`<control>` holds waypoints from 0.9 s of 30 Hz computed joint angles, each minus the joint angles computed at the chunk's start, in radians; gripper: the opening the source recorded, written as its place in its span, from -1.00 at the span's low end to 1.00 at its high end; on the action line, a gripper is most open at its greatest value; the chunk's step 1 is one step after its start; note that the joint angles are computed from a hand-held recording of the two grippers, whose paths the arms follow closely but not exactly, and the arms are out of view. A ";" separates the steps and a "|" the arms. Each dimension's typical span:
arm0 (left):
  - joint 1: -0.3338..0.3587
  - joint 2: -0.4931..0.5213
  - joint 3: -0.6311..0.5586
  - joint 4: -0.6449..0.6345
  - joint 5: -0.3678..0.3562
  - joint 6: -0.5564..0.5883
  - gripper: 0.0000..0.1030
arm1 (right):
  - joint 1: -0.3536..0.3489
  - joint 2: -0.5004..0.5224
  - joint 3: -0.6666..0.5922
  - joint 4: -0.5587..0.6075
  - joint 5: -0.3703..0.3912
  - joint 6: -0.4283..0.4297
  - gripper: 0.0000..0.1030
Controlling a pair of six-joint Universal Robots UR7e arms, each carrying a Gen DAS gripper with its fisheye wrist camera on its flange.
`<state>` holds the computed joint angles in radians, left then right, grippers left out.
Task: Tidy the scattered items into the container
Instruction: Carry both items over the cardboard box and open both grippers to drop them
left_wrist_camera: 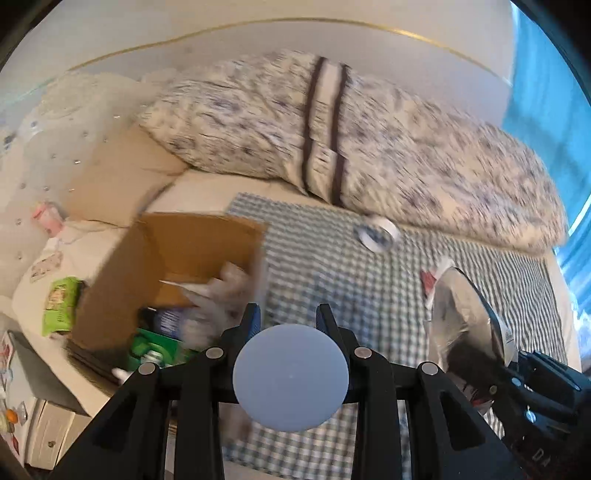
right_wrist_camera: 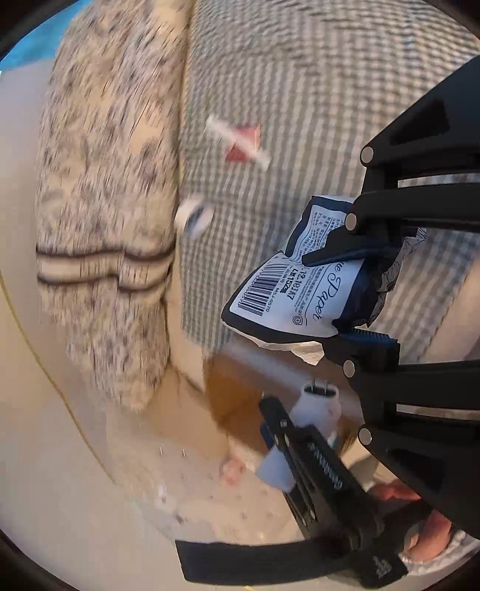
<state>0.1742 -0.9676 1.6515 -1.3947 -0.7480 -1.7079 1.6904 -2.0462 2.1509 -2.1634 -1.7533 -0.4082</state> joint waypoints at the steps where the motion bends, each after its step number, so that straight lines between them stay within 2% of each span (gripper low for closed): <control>1: 0.001 -0.025 0.003 0.041 0.004 -0.026 -0.38 | 0.040 0.029 -0.006 -0.005 0.009 0.019 -0.42; 5: 0.021 -0.114 0.025 0.195 0.013 -0.119 -0.38 | 0.171 0.149 -0.017 -0.067 0.048 0.086 -0.41; 7: 0.042 -0.159 0.057 0.218 0.006 -0.137 -0.38 | 0.210 0.221 -0.020 -0.109 0.071 0.122 -0.41; 10: 0.082 -0.217 0.114 0.220 -0.006 -0.144 -0.38 | 0.229 0.343 -0.040 -0.161 0.125 0.166 -0.40; 12: 0.114 -0.254 0.167 0.173 -0.006 -0.119 -0.36 | 0.236 0.405 -0.050 -0.193 0.138 0.189 -0.36; 13: 0.123 -0.269 0.194 0.134 -0.002 -0.091 -0.26 | 0.237 0.442 -0.055 -0.212 0.142 0.198 -0.26; 14: 0.134 -0.287 0.227 0.074 0.003 -0.041 0.22 | 0.235 0.475 -0.060 -0.231 0.147 0.205 -0.18; 15: 0.143 -0.295 0.247 0.033 0.010 0.001 0.51 | 0.230 0.501 -0.062 -0.252 0.154 0.211 0.11; 16: 0.145 -0.289 0.254 0.033 0.026 0.007 0.94 | 0.224 0.525 -0.063 -0.273 0.160 0.221 0.53; 18: 0.143 -0.260 0.238 0.119 0.074 -0.052 1.00 | 0.209 0.554 -0.058 -0.322 0.161 0.236 0.73; 19: 0.149 -0.248 0.230 0.129 0.082 -0.049 1.00 | 0.203 0.561 -0.051 -0.356 0.150 0.241 0.73; 23: 0.176 -0.227 0.221 0.048 0.087 0.026 1.00 | 0.176 0.580 -0.052 -0.386 0.095 0.230 0.73; 27: 0.172 -0.179 0.186 0.000 0.097 0.070 1.00 | 0.142 0.551 -0.052 -0.389 0.064 0.206 0.73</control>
<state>0.3459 -1.1464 1.8379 -1.3945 -0.6506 -1.6377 1.8325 -1.4949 2.0985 -2.5523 -1.6895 -0.2022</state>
